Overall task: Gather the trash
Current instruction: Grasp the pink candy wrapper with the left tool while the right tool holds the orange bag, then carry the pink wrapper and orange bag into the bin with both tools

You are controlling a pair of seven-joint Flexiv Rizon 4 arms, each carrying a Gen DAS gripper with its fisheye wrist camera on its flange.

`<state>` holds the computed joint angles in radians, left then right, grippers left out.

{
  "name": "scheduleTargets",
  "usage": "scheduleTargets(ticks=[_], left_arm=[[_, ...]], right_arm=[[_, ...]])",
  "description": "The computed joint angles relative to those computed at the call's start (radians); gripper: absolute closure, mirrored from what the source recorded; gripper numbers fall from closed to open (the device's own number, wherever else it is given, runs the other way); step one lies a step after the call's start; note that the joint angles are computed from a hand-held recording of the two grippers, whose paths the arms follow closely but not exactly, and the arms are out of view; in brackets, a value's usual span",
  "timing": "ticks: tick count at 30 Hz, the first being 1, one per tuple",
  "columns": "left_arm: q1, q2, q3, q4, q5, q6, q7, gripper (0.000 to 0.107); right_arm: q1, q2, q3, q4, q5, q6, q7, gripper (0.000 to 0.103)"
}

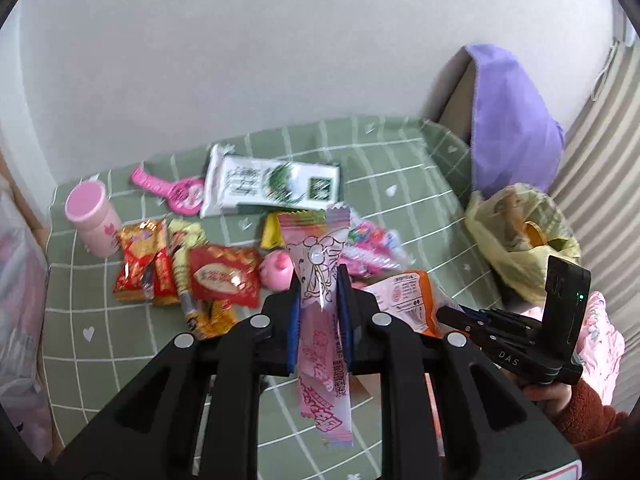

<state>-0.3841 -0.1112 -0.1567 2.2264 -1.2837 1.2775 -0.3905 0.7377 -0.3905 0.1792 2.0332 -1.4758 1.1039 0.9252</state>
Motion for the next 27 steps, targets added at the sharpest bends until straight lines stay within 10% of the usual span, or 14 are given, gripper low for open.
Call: scheduleTargets(ticks=[10,21,27], left_arm=[[-0.062,0.051,-0.013,-0.044,-0.174,-0.066,0.149,0.092],[-0.180,-0.019,-0.100,-0.276,-0.280,-0.204,0.250,0.092],[-0.222,-0.110,-0.148,-0.390,-0.223,-0.276,0.224,0.092]], right_arm=[[0.090,0.216,0.122,0.038,0.275,-0.472,-0.316,0.092],[0.161,0.446,0.306,0.003,0.580,-1.243,-0.515,0.092],[0.137,0.497,0.337,0.009,0.695,-1.389,-0.532,0.092]])
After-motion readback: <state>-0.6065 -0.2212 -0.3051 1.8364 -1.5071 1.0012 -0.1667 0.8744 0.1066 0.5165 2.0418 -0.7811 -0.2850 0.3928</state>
